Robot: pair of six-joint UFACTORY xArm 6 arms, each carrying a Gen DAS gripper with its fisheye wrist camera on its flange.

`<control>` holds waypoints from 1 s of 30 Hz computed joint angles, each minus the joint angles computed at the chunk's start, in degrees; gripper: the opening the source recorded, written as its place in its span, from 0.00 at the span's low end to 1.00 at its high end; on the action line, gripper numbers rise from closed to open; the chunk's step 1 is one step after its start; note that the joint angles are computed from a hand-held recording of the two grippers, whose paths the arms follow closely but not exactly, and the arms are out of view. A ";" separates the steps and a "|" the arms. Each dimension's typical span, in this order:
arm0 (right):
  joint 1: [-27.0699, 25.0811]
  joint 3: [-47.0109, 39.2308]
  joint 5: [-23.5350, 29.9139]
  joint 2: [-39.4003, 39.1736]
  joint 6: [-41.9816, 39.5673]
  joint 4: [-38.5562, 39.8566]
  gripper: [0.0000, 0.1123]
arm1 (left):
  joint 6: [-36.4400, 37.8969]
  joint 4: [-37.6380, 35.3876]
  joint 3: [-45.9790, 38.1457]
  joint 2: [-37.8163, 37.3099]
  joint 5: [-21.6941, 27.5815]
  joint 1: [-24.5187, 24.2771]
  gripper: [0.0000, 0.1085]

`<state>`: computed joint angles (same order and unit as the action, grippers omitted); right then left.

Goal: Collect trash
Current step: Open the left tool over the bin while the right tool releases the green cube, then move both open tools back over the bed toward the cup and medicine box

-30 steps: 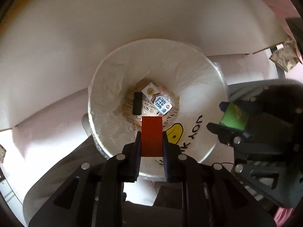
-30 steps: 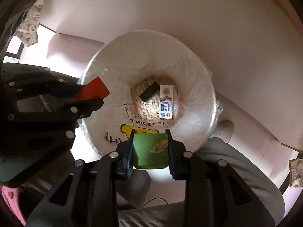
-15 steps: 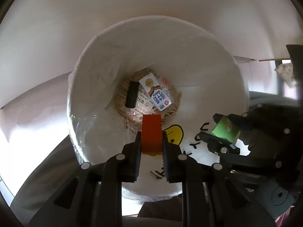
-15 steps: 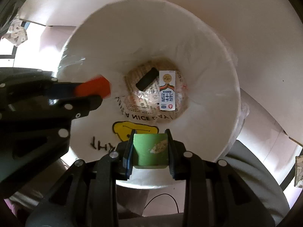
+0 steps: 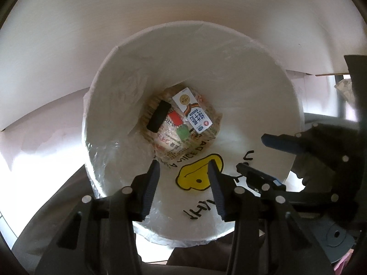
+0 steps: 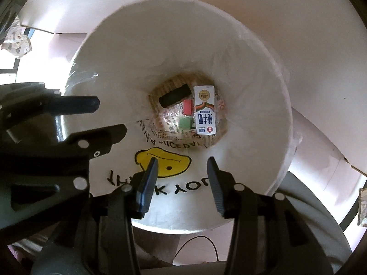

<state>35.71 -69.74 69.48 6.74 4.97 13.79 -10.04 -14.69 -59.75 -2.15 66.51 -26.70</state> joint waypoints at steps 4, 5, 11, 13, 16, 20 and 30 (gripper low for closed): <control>0.50 0.98 0.08 -3.01 -0.51 -0.92 0.41 | -0.49 1.20 0.01 -2.20 0.65 -0.71 0.42; 0.62 1.18 0.05 -3.66 -0.51 -1.13 0.41 | -0.43 1.62 0.29 -3.37 0.52 -0.94 0.42; 0.76 2.47 0.58 -10.64 0.00 -3.45 0.41 | -0.80 4.55 0.41 -10.35 0.70 -2.19 0.42; 0.42 2.88 0.85 -13.08 0.14 -4.06 0.41 | -1.02 5.36 0.21 -12.06 0.61 -2.35 0.42; -0.15 2.68 1.76 -16.69 0.60 -5.16 0.41 | -1.87 7.58 -2.04 -14.94 1.44 -3.08 0.42; -1.56 0.99 2.16 -21.21 1.55 -6.60 0.41 | -2.99 10.36 -7.09 -16.36 2.57 -4.05 0.42; -6.40 -15.51 1.99 -21.61 1.34 -12.87 0.62 | -4.23 16.75 -27.65 -9.58 4.37 -4.44 0.63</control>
<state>29.30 -85.25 71.47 -14.87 6.31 0.92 -14.28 2.06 -87.41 -11.72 70.89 -31.14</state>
